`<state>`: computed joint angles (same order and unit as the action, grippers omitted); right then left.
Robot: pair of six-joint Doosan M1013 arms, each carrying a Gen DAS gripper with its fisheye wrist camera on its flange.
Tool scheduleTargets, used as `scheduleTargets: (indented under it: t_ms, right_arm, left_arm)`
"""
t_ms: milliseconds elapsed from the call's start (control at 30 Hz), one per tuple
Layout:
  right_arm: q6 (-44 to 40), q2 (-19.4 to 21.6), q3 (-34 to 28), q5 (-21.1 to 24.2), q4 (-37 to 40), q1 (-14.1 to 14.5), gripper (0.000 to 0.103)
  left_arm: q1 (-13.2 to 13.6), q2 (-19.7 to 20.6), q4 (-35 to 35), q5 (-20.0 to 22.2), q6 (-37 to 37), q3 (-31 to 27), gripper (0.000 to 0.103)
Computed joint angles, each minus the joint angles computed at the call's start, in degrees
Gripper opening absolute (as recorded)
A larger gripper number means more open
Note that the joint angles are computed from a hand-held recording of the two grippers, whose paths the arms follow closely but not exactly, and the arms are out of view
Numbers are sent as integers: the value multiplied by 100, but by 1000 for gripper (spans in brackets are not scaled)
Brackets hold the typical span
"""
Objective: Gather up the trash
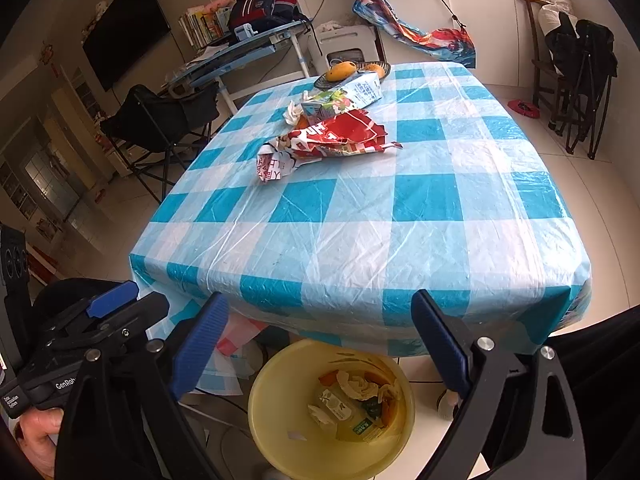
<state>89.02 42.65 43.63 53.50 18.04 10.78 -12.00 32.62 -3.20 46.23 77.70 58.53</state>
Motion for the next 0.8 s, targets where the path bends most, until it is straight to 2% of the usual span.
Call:
scheduleTargets:
  t_ms: [800]
  right_arm:
    - [-190,16,-30,-54,-379,103,89]
  left_arm:
    - [32,-48,126,-253,-349,87,86]
